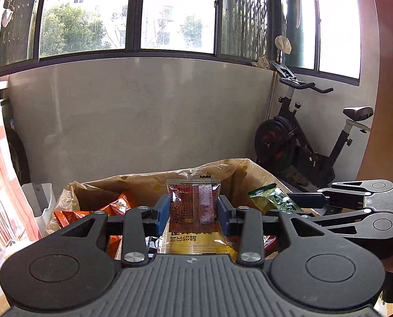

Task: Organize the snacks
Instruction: 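Carry both packets over the box and open both tools to release them, then withdraw both tools and move the left tool to the orange cake bar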

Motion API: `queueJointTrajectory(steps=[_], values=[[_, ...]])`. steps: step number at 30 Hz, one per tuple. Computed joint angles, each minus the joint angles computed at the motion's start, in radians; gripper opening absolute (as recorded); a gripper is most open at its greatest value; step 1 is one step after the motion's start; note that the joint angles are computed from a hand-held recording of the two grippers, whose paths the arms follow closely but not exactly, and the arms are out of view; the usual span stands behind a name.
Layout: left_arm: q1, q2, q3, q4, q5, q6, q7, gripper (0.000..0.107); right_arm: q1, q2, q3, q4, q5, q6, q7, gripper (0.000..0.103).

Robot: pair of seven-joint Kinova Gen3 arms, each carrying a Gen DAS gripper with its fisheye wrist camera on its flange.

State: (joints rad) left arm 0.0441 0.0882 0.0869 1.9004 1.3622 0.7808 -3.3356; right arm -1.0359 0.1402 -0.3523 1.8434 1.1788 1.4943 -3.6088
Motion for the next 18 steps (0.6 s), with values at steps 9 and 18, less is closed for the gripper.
queueJointTrajectory(steps=[9,18], values=[[0.023,0.005,0.006,-0.010,-0.017,-0.056,0.032,0.049,-0.010,-0.021,-0.024,0.031,0.006,0.001,-0.030,0.050],[-0.104,-0.052,-0.083,0.004,-0.062,0.144,0.018,0.049,-0.110,0.027,-0.049,-0.018,0.046,0.113,-0.072,0.050]])
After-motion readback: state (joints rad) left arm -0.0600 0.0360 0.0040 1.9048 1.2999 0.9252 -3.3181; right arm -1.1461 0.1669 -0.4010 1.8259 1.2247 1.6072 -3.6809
